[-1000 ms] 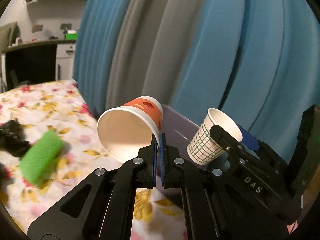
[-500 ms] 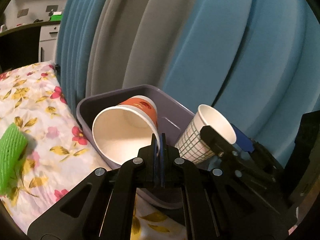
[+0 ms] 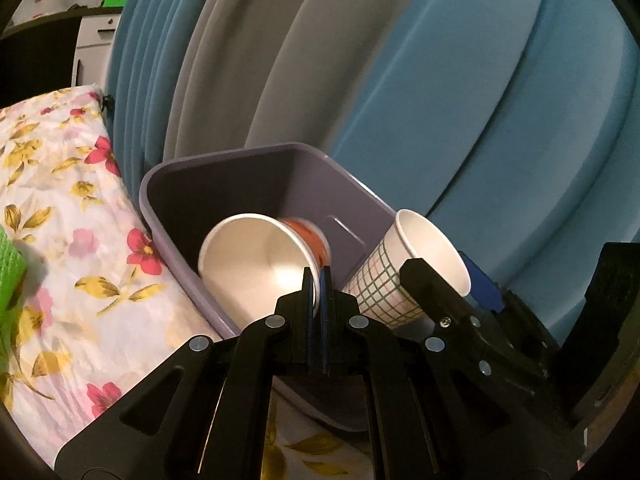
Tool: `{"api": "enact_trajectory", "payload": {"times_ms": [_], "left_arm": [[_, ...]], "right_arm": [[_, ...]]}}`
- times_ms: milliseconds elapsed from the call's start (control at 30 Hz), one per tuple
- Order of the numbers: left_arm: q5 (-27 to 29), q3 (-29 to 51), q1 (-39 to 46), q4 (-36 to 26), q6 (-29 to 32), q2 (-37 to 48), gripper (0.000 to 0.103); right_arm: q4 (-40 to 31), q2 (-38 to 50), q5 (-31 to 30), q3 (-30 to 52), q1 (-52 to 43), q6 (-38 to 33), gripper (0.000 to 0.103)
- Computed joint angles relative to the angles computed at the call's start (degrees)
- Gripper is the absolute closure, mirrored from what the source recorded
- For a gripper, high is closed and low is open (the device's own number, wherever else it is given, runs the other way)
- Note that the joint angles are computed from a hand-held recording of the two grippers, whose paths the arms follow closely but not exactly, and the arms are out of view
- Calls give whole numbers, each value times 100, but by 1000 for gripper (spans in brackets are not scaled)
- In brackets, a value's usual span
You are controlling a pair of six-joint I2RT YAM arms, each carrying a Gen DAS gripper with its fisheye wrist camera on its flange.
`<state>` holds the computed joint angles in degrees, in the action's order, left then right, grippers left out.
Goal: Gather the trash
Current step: 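Open both grippers over the grey bin to drop the cups, then move both grippers back over the bed toward the black plastic bags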
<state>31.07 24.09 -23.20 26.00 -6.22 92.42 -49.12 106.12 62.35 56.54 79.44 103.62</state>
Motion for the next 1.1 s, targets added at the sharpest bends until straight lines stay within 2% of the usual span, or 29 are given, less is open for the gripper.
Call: {"api": "enact_trajectory", "payload": {"times_ms": [33,100,133,200,300,367,533,633,667,767,800,933,1000,1100], "left_arm": [[-14,17,28,-87,42,-26,94],[-23,32,131,-210,82,-99,74],[-52,-7,205,-229,88,-184,70],[-178,-147,341,-256,78,-413,41],[-158,-551,767,-190,29,-972,22],[-320,-801,935,-313,57,-1461,15],[-701,-1395,1659,-1263,397,-3240,8],[-594,-1482,2348,-2175,832,-4163,7],[-399,-1477,2714,-2579,1093,-4463,7],[88,-1318,3642,-3351,1781,-4775,7],[88,-1320,3743,-3334,1852,-4761,7],[837,-1256,5387,-4169,2955,-5084,7],[1127,-1202,6131,-4344,3467,-4930,7],[1534,-974,7245,-4499,4367,-4161,7]], "right_arm": [[71,-30,-26,-41,-19,-75,39],[396,-149,-149,-193,-89,-372,38],[492,-199,-203,-257,-113,-434,38],[766,-307,-360,-392,-182,-655,37],[923,-357,-474,-463,-217,-819,37],[925,-343,-498,-440,-205,-886,36],[921,-297,-561,-355,-178,-997,29],[853,-226,-552,-251,-201,-1018,28],[775,-219,-532,-218,-180,-948,25],[411,-230,-461,-81,-56,-585,24],[307,-246,-434,-36,13,-494,22],[-350,-137,-144,404,451,-19,16],[-575,44,-30,735,646,43,14],[-336,250,42,1092,740,-367,14]]}}
